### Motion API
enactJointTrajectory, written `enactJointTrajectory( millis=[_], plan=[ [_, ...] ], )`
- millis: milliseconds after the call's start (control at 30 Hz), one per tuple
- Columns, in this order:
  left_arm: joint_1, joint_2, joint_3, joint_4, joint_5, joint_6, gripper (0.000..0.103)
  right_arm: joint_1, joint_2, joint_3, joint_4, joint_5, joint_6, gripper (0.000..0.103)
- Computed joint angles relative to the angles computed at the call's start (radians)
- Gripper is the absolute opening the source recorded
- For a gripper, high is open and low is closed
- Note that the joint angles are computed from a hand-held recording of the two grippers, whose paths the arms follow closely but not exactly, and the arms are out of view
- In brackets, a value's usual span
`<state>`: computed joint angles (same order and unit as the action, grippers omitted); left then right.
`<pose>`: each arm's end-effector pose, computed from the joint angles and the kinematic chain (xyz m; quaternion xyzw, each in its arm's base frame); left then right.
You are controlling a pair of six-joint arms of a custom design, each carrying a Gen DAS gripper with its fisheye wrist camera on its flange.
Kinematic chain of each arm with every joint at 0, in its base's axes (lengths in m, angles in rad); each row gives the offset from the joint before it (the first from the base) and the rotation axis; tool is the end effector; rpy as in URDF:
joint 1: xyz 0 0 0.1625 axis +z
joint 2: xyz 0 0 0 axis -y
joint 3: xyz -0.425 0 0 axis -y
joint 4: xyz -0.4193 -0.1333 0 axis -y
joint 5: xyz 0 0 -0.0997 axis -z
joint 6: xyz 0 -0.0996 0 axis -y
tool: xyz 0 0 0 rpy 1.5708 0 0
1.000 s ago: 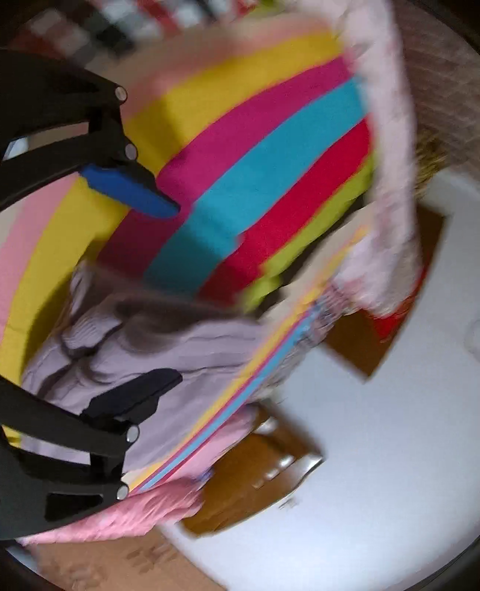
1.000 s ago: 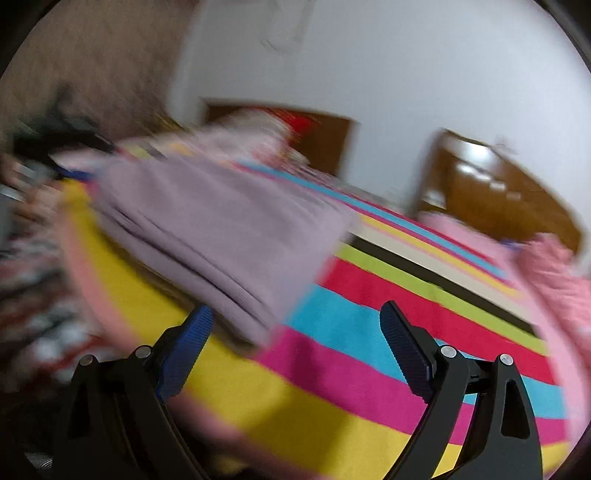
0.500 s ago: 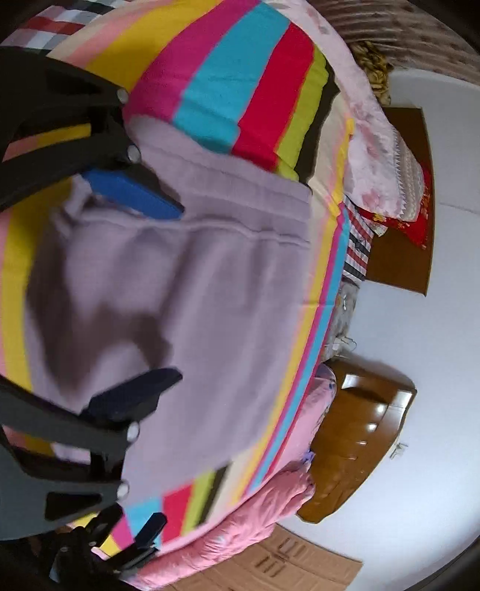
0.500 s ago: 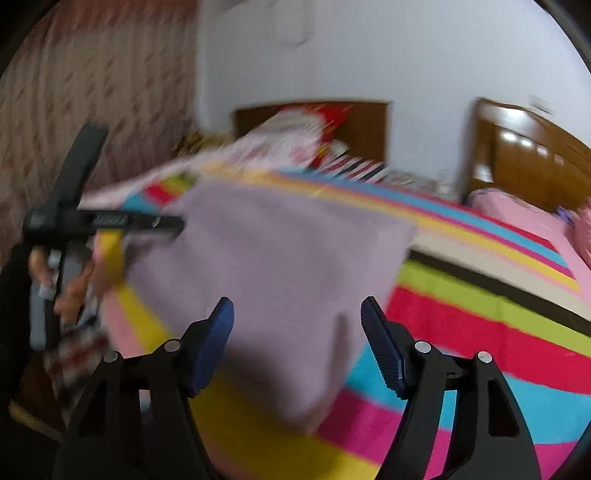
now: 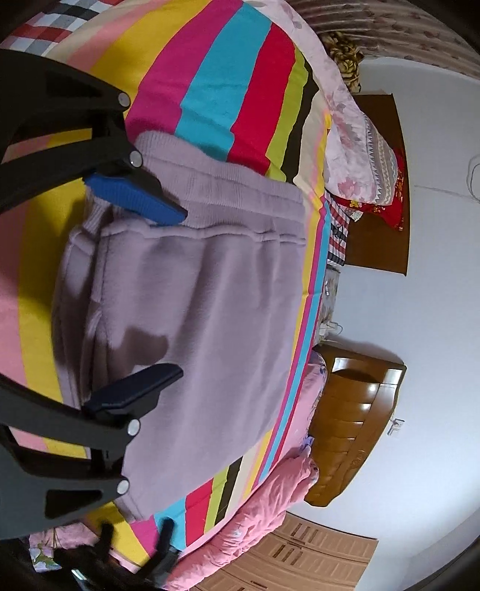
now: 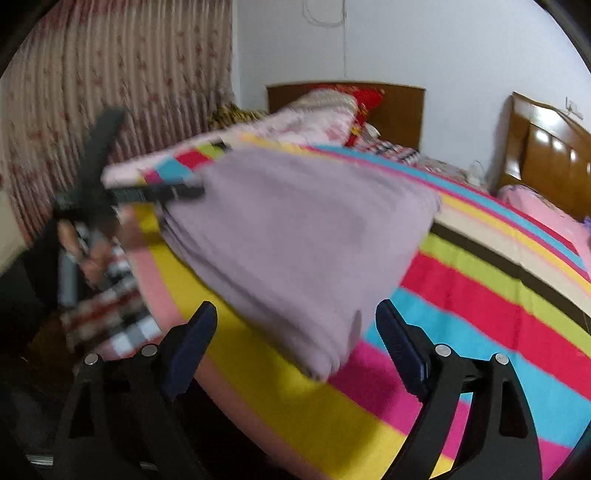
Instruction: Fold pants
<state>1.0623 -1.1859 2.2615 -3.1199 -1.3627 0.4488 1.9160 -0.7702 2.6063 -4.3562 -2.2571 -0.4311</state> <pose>-0.1051 -0.5047 0.1462 0.4237 0.8694 -0.2362 0.0940 0.1729 -0.2734 0.0900 0.1747 -0.8335 0.4171 0.3175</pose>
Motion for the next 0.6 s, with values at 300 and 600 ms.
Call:
enactJointTrajectory(
  millis=[300, 600],
  plan=[
    [-0.009, 0.014, 0.021, -0.062, 0.018, 0.051, 0.077, -0.204, -0.382, -0.167, 0.628, 0.287, -0.040, 0.087],
    [-0.018, 0.014, 0.018, -0.055, 0.035, 0.045, 0.077, -0.255, -0.315, -0.308, 0.571, 0.083, 0.067, 0.087]
  ],
)
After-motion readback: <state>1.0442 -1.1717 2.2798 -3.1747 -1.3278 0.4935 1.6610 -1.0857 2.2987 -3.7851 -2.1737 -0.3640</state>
